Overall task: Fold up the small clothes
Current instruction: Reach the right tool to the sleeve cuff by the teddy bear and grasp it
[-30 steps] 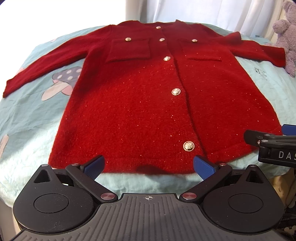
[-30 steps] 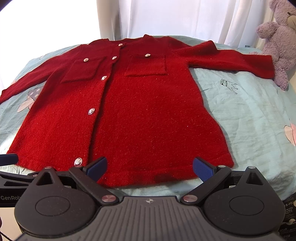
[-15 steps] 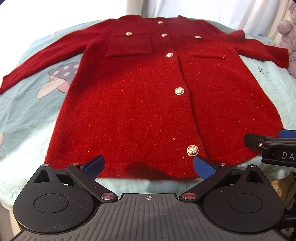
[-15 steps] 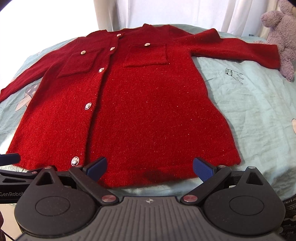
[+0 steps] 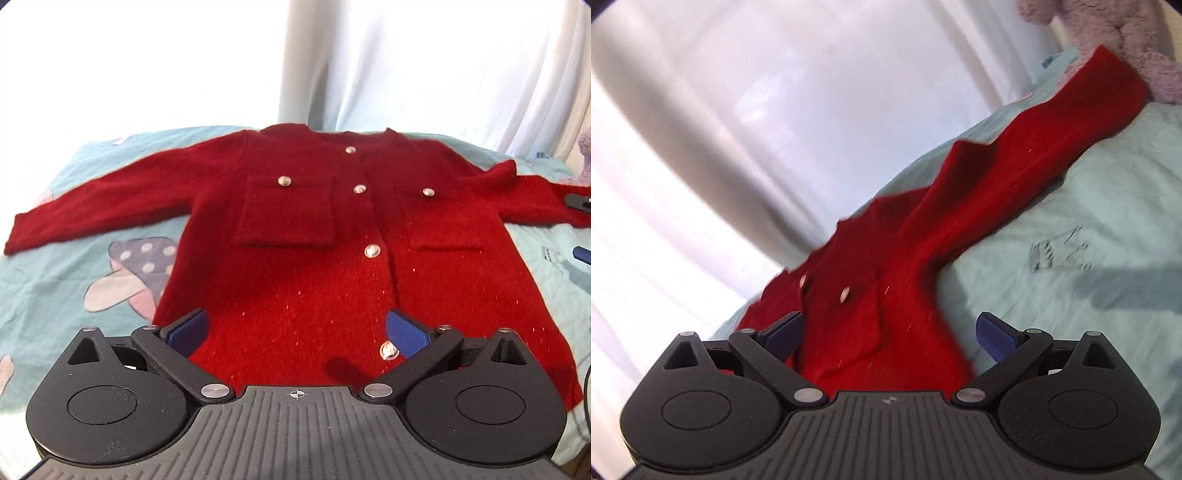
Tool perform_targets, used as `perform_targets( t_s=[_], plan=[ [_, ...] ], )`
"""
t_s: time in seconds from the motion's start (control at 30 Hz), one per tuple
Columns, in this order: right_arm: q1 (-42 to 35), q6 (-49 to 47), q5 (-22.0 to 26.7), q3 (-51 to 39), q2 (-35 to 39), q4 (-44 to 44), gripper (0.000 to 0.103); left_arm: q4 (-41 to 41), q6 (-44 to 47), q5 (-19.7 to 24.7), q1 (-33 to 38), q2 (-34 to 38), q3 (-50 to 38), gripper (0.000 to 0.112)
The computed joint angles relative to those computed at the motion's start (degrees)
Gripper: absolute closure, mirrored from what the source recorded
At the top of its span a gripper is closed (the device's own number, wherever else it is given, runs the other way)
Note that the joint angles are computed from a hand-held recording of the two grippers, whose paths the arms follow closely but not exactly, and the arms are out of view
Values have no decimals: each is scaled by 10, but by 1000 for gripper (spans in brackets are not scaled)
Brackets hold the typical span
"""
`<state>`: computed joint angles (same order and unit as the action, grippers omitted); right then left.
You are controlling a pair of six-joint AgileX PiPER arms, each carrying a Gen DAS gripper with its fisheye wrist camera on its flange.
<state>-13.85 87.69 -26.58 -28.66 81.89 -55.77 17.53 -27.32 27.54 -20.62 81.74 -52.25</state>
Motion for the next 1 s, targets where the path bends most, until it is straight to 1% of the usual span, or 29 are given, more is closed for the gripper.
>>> perform_targets(
  t_s=[0.07, 0.13, 0.17, 0.23, 0.27, 0.33, 0.37, 0.4, 0.43, 0.47, 0.5, 0.53, 0.57, 0.6, 0.63, 0.7, 0.77, 0.8, 0.83, 0.93, 0.97, 1.0],
  plan=[
    [-73, -43, -29, -49, 73, 41, 4, -34, 15, -1, 6, 34, -30, 9],
    [-135, -39, -50, -105, 141, 51, 4, -62, 17, -6, 8, 67, -56, 9],
    [-160, -17, -55, -134, 174, 43, 4, -63, 9, 0, 6, 83, -71, 9],
    [-211, 51, -66, -198, 242, 11, 4, -39, -22, 21, -8, 115, -100, 9],
    [-226, 61, -70, -221, 270, 16, 4, -18, -39, 34, -17, 130, -115, 9],
    [-242, 67, -59, -255, 308, 40, 4, 27, -70, 53, -32, 152, -133, 9],
    [-245, 74, -50, -273, 324, 44, 7, 48, -87, 59, -38, 159, -138, 9],
    [-250, 91, -34, -297, 341, 37, 13, 59, -96, 61, -41, 164, -140, 9],
    [-252, 97, -27, -311, 354, 43, 17, 59, -98, 61, -41, 168, -143, 9],
    [-253, 107, -23, -326, 369, 43, 24, 53, -95, 60, -38, 172, -147, 9],
    [-255, 122, -20, -341, 382, 38, 33, 42, -89, 56, -35, 174, -150, 9],
    [-257, 132, -20, -355, 396, 37, 41, 32, -83, 51, -31, 176, -152, 9],
    [-258, 138, -20, -368, 408, 40, 53, 27, -82, 48, -28, 178, -153, 9],
    [-258, 142, -20, -378, 419, 46, 61, 24, -83, 47, -27, 180, -156, 9],
    [-256, 137, -25, -379, 425, 62, 64, 21, -82, 46, -27, 183, -159, 9],
    [-257, 154, -32, -387, 435, 68, 74, 19, -79, 50, -27, 190, -168, 9],
    [-261, 172, -45, -390, 444, 70, 73, 21, -79, 55, -29, 197, -175, 9],
    [-261, 160, -51, -387, 444, 76, 67, 20, -78, 54, -28, 199, -177, 9],
    [-260, 139, -55, -382, 442, 89, 66, 16, -75, 53, -27, 200, -178, 9],
    [-251, 111, -39, -391, 446, 117, 67, 8, -67, 51, -22, 204, -183, 9],
    [-250, 119, -36, -395, 448, 118, 71, 8, -68, 53, -21, 206, -185, 9],
    [-249, 131, -33, -400, 450, 116, 86, 7, -67, 54, -19, 207, -187, 9]
  ],
)
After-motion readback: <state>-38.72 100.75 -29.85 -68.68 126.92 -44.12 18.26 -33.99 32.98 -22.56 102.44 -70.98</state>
